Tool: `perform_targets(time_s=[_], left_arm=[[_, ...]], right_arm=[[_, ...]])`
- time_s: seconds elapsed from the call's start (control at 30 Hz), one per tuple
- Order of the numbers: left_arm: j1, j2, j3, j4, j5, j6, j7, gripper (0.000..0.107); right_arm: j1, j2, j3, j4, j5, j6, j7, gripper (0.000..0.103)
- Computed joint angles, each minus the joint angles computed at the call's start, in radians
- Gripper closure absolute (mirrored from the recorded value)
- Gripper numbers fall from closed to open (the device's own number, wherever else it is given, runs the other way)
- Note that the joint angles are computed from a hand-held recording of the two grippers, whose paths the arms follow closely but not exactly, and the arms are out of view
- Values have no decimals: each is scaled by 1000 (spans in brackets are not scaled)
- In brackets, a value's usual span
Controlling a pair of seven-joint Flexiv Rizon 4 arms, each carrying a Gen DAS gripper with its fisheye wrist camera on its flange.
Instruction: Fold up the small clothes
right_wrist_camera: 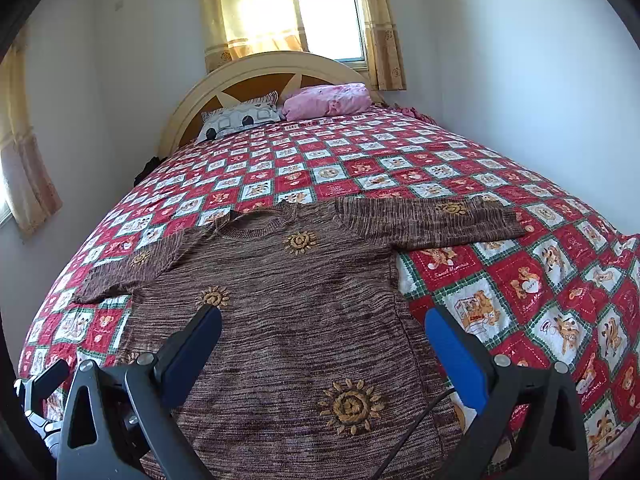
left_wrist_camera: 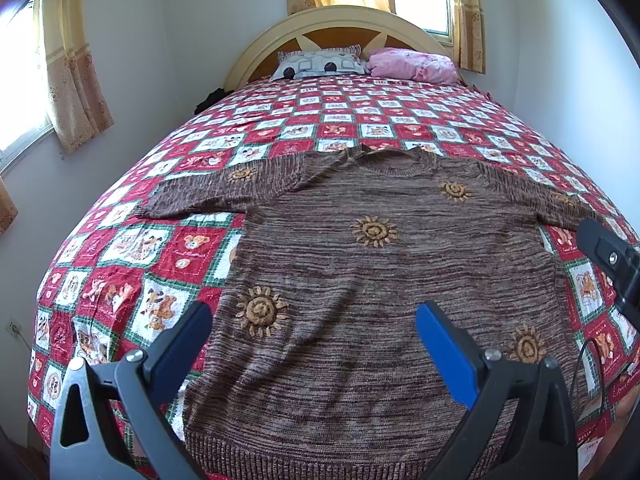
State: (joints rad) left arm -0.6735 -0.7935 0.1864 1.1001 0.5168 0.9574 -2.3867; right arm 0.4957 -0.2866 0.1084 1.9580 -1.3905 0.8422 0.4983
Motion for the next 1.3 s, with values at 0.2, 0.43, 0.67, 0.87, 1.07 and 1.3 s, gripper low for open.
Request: perform_targets(time_s=[0.2,0.43,0.67,0.87,1.07,1.3], left_arm=[[2,-5,-5,-5,-4,-6,7,4],[13,-34,-17,-40,-26,-15,34,4],[79,-104,-74,-91,-132,37,139,4],[99,-204,-52,-237,-206,24,189,4],[115,-340,-18,-466,-228,-63,231,4],[147,-428,-25,-601,-247,-120,221,4]], right_arm=[[-3,-2,-1,2,-2,7,6,1],[-9,-15,-7,5,-3,22,5,1],[-57,-35,-30,21,-37,125,-4,1],[-191,39,-80,104,-195,199,194,15],[-405,99,-122,166,-163,304,261,32],[-575,-24,-185,78,-116,502,185,50]])
